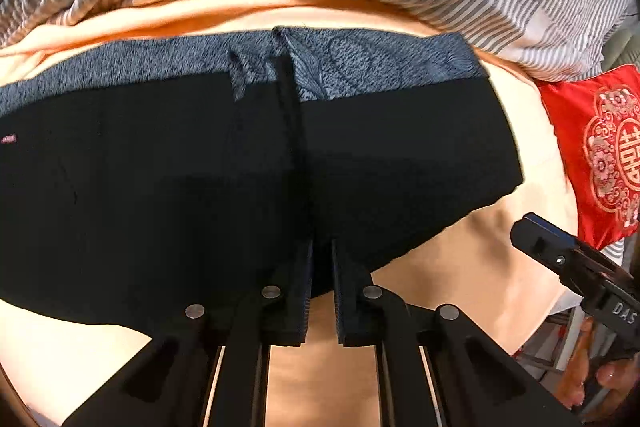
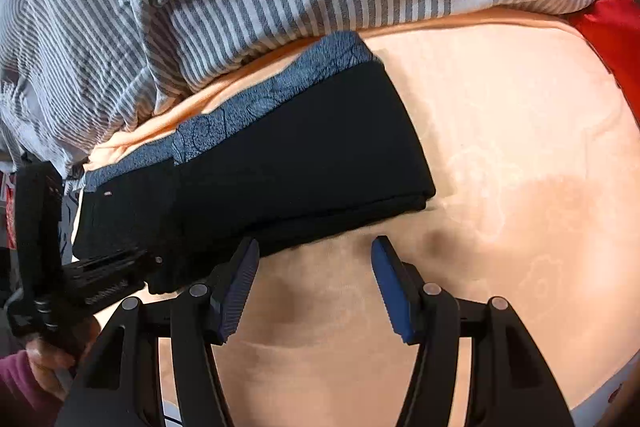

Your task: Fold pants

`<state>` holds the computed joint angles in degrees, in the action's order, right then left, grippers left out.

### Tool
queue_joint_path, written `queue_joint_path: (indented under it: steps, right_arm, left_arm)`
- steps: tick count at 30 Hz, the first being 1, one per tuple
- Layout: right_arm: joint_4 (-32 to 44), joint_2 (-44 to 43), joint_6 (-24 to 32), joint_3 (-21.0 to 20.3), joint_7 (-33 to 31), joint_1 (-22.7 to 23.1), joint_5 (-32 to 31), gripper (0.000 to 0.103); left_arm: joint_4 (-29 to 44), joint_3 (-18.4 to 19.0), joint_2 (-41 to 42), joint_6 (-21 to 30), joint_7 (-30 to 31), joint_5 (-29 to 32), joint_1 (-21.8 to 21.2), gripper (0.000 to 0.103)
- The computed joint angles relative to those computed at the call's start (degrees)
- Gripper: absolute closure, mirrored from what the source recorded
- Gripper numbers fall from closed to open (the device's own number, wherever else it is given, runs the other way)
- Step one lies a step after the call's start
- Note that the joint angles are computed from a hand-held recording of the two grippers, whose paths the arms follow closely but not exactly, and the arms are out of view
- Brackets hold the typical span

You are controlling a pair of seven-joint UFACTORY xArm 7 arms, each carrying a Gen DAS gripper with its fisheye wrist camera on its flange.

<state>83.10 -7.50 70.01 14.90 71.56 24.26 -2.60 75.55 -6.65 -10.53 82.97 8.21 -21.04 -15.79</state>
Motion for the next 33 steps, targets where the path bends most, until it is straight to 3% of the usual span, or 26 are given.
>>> queue_joint_path:
  steps: [6, 12, 16, 18, 23, 25, 27, 30, 33]
  right_arm:
    - [-0.9, -0.5, 0.2, 0.0, 0.5, 0.1, 1.1, 0.040]
    - [0.1, -1.1, 1.1, -0.5, -0.4, -0.9, -0.4, 0.040]
    - [-0.9, -1.2, -0.7, -1.7, -2.2, -2.0, 0.8, 0.071]
    - [-1.9, -1.3, -2.0, -2.1, -2.5, -2.7, 1.2, 0.072]
    - [-3.4, -0.4, -3.6, -3.0, -3.7, -3.9, 2.7, 0.072]
    - [-4.3, 0.1, -4.8, -3.2, -4.4, -4.1, 4.2, 0.069]
    - [-4.3, 0.8, -4.4, -2.9, -4.9, -3.9, 4.0, 0.069]
    - [-4.6, 1.2, -4.8, -2.7, -4.9, -3.6, 3.4, 0.069]
    - [-6.2, 0.1, -6.3, -3.2, -5.8, -3.8, 5.0, 0.069]
  left_arm:
    - [2.2, -1.1, -0.7, -0.6, -0.8, 4.3, -0.5, 0.092]
    - [9.2, -1.3, 2.3, -2.0, -2.9, 4.2, -0.9, 0.092]
    - [12.4, -2.6, 7.1, -4.9, -5.6, 6.0, -1.9, 0.092]
    - [13.2, -3.5, 9.8, -7.1, -7.9, 8.0, -2.9, 0.092]
    - [11.1, -3.3, 11.1, -6.7, -10.2, 13.3, -3.6, 0.092]
    - [8.8, -3.0, 10.2, -7.2, -10.0, 14.8, -3.5, 0.076]
    - [6.3, -3.1, 8.7, -9.3, -10.3, 18.1, -3.5, 0.049]
    - [7.1, -2.6, 9.2, -8.1, -9.8, 17.0, -2.9, 0.045]
    - [7.6, -2.9, 9.5, -7.8, -11.6, 20.1, -3.0, 0.025]
